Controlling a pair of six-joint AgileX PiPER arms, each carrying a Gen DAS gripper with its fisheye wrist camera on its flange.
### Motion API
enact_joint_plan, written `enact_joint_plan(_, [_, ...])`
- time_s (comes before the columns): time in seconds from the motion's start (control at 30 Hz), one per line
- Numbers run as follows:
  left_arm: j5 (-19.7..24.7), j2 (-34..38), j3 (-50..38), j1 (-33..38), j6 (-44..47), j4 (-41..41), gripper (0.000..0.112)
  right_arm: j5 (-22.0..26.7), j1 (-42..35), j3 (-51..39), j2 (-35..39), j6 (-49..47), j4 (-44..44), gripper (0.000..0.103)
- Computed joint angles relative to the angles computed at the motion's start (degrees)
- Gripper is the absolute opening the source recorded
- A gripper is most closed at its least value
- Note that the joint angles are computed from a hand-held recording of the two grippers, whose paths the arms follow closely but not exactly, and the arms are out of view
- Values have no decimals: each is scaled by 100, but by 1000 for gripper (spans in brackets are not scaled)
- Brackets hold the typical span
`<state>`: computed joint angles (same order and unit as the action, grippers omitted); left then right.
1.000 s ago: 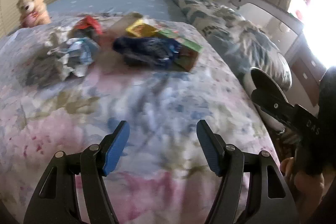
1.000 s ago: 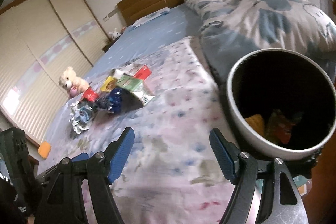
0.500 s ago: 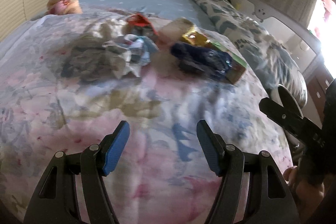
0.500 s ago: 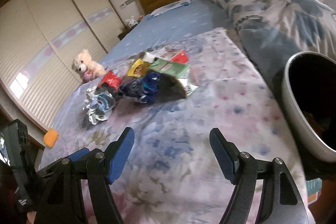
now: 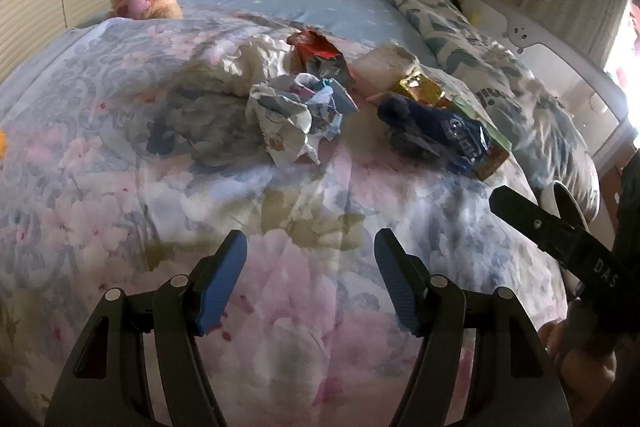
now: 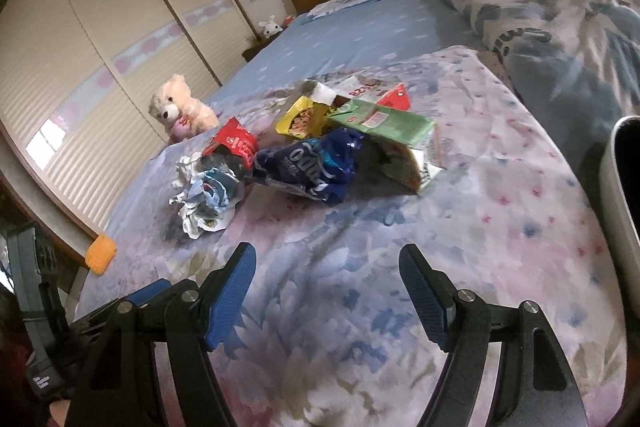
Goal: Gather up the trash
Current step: 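Move both open tools back over the remaining trash on the bed, then grasp the crumpled foil with the left tool while the right tool grasps the blue bag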
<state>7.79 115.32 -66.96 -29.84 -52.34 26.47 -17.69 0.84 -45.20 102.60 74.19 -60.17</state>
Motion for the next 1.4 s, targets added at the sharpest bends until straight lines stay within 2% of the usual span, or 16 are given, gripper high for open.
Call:
enact_joint_plan(0.33, [305,382,-691,272,1251,-1075,67,120,177,-740,562,825,-761,76])
enact_joint_plan(0.5, [526,646,-1205,479,2260,-2066,67,164,167,-1195,918,1577,-1413,76])
enact_joint_plan(0.67, [628,833,-1560,537,2401,-2125,67,158,149,-1567,1155,2087,-1803,76])
enact_joint_plan(0.77, [599,869,-1595,537,2721,-2382,50,159,148,-1718,1259,2247,-1844,76])
enact_joint_plan(0.8, [626,887,-1615,540,2954,-2580,37,133,138,-1728,1276,2159,-1724,75])
enact_joint_plan(0.83, [674,912,-1645,540,3205,-2800,22,140,146,-1730,1283,2039,-1592,72])
enact_joint_plan(0.87, [729,926,-1668,534,3390,-2964,18,195,173,-1735,1280,1940,-1491,67])
enact_joint_plan(0.9, [718,908,-1624,516,3440,-3004,17,249,204,-1747,1278,1918,-1478,48])
enact_joint_plan(0.93, [653,864,-1542,493,3371,-2927,14,299,228,-1770,1281,2104,-1695,36])
enact_joint_plan(1.0, [515,751,-1353,425,3267,-2814,13,289,233,-1711,1244,1995,-1632,32])
enact_joint_plan(1.07, [395,623,-1161,351,3160,-2706,10,280,251,-1471,1086,1151,-857,26])
enact_joint_plan(1.13, [312,522,-1017,272,3196,-2719,7,216,230,-1306,969,859,-621,20])
enact_joint_plan(1.3, [173,282,-731,16,3217,-2718,7,-23,76,-676,508,142,-12,19])
enact_joint_plan(1.4, [134,196,-640,-162,2947,-2440,7,-195,-89,-251,189,-244,335,19])
